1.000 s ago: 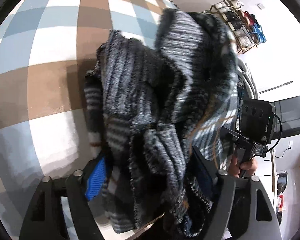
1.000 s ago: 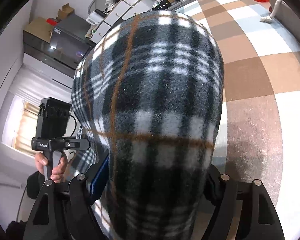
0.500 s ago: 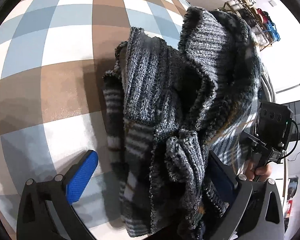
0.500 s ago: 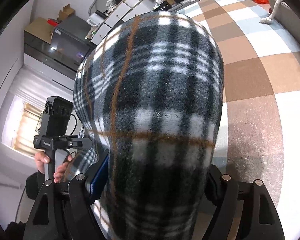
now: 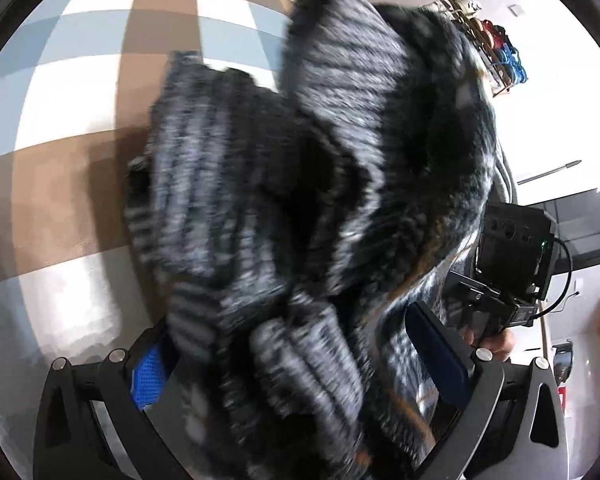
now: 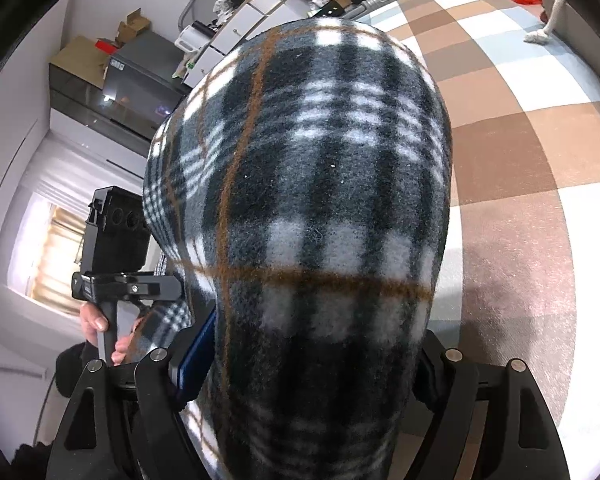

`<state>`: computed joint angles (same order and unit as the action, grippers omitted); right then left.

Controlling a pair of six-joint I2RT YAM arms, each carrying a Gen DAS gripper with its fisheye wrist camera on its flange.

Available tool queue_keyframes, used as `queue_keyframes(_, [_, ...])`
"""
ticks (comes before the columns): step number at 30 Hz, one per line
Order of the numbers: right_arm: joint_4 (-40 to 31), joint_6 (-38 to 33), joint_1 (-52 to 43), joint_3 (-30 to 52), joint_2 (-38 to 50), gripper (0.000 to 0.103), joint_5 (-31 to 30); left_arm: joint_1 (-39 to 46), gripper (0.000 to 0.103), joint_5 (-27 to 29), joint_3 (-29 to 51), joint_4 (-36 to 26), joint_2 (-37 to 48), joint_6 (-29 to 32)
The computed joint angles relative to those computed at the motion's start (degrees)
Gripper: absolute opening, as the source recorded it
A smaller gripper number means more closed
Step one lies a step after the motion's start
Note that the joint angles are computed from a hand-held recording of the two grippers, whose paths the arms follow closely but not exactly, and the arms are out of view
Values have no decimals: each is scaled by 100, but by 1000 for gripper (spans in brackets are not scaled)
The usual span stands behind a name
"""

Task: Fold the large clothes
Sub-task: 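Lift the bundle off the bed with both tools, holding the knit and plaid sides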

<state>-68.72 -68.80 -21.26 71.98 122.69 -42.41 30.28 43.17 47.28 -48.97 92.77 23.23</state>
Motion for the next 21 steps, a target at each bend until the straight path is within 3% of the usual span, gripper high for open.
queue_keyframes(1, [-16, 2, -8, 6, 13, 80, -16, -74, 85, 11, -21, 78, -3, -110])
queue_keyframes(3, [3, -38, -53, -39, -13, 76, -77, -74, 77, 94, 33, 60, 87, -150])
queue_keyframes(4, [-18, -70, -84, -15, 11, 73, -106, -63, 66, 160, 42, 56, 107, -156])
queue_keyframes(7, [-14, -145, -149, -73, -61, 67, -235, 85, 54, 353, 69, -45, 140, -67])
queue_keyframes(14, [-53, -269, -112, -529, -471, 63, -443, 184, 50, 397, -127, -162, -328, -252])
queue_keyframes(21, [-208, -269, 218, -998, -841, 63, -787, 1002, 50, 197, 247, -1355, -754, 720])
